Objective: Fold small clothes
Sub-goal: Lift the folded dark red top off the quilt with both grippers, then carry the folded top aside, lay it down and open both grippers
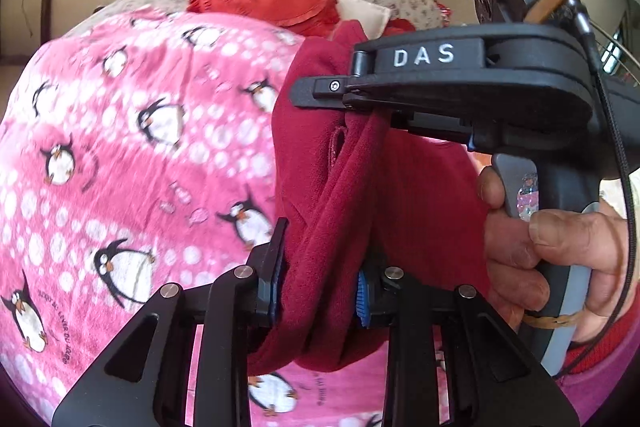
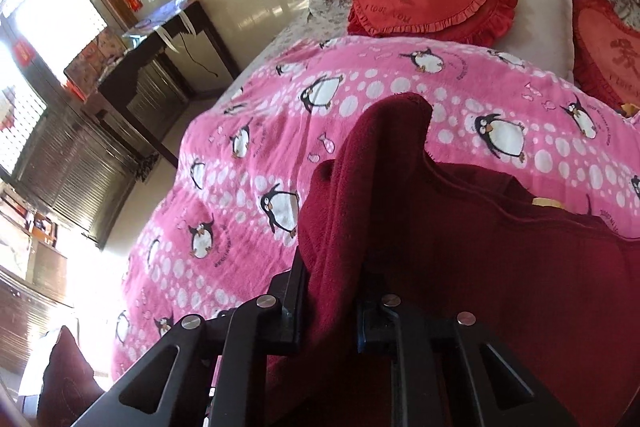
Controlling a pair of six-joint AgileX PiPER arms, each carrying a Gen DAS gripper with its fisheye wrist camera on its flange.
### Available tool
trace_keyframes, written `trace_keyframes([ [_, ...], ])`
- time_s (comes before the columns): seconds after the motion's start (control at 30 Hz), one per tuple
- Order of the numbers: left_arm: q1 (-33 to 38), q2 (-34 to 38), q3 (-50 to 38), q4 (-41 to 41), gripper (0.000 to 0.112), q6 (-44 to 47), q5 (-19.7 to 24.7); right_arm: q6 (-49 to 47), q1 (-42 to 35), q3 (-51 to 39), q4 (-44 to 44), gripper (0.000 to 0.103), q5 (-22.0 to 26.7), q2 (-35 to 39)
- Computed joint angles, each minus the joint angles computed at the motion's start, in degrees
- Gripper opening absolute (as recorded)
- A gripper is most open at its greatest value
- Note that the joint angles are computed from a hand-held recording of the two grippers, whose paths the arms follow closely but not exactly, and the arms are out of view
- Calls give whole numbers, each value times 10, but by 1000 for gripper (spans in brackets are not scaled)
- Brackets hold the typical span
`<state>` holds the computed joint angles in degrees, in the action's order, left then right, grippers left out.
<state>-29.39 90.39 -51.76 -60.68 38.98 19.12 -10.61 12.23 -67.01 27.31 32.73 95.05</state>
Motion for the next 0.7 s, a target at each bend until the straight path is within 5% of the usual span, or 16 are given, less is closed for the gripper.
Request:
trace_keyframes([
  [0.33, -140, 33, -161, 298, 26, -301, 39, -183, -183, 85, 134, 16, 68, -136],
  [0.7, -266, 167, -323, 482, 26, -478, 96, -374, -428, 173, 220, 16, 136, -171],
])
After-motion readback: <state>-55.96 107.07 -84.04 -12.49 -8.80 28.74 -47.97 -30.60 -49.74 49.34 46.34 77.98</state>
